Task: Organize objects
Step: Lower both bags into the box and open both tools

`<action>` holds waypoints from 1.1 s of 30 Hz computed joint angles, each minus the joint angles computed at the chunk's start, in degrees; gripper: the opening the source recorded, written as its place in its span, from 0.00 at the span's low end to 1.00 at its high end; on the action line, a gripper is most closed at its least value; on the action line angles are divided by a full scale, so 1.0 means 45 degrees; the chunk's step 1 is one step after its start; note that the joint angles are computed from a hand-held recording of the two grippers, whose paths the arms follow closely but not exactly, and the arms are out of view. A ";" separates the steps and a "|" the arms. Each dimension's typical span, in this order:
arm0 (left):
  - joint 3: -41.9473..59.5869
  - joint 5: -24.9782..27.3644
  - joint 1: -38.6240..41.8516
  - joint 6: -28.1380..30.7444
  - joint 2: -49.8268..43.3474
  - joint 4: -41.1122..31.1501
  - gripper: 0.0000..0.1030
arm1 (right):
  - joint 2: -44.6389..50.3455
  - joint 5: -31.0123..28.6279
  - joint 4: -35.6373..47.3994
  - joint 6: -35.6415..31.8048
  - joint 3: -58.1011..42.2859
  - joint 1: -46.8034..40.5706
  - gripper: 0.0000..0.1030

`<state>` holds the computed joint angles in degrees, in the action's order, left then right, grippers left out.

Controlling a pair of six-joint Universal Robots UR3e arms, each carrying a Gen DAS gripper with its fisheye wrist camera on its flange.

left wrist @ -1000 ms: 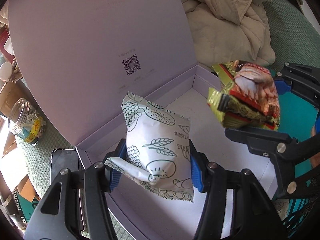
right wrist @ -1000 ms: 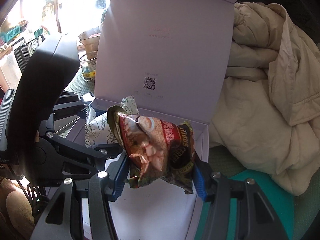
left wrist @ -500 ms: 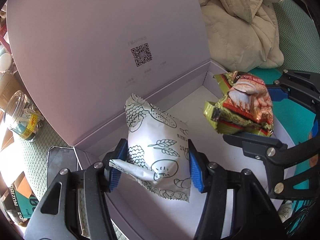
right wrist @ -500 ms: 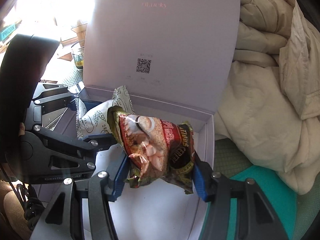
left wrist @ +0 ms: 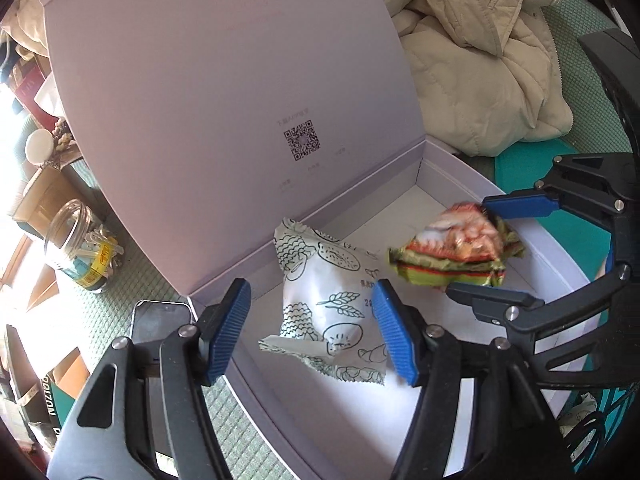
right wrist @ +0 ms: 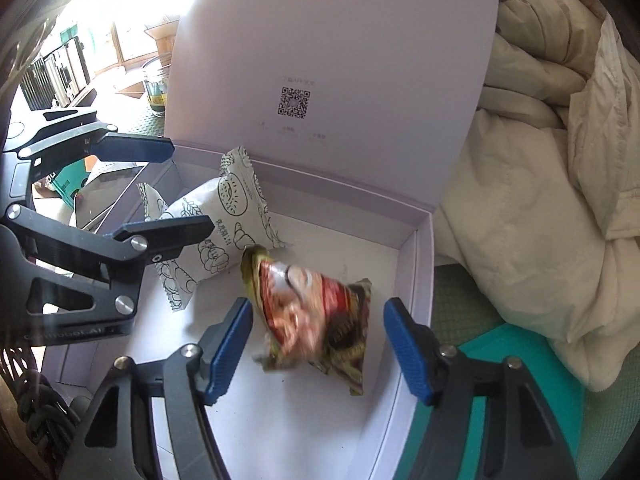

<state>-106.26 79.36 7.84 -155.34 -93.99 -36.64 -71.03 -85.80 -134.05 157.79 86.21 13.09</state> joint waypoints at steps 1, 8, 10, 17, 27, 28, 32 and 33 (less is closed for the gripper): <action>-0.0084 0.0057 -0.0006 -0.0005 0.0171 0.0052 0.60 | -0.0075 0.0014 0.0047 0.0072 0.0001 0.0002 0.71; 0.0158 -0.0360 0.0547 0.0179 0.1185 -0.0973 0.61 | -0.0993 -0.0015 0.0867 0.0396 -0.0165 0.0135 0.71; -0.0277 -0.0964 0.1299 0.0795 0.2074 -0.1511 0.61 | -0.1531 -0.0133 0.1121 0.0493 -0.0114 0.0361 0.71; 0.0610 -0.1789 0.2339 0.1113 0.3459 -0.3736 0.61 | -0.2623 -0.0819 0.2234 0.1236 -0.1030 0.1361 0.71; 0.1506 -0.3004 0.3710 0.1773 0.5630 -0.6305 0.64 | -0.3429 -0.1260 0.2913 0.1424 -0.2051 0.1706 0.72; 0.1578 -0.3074 0.3805 0.1813 0.5812 -0.6492 0.64 | -0.3473 -0.1354 0.3057 0.1507 -0.2218 0.1792 0.72; 0.1856 -0.3619 0.4363 0.2258 0.6629 -0.7548 0.64 | -0.3924 -0.1482 0.3281 0.1748 -0.2306 0.1898 0.72; 0.1945 -0.3754 0.4515 0.2376 0.6809 -0.7867 0.64 | -0.4066 -0.1505 0.3363 0.1783 -0.2303 0.1936 0.72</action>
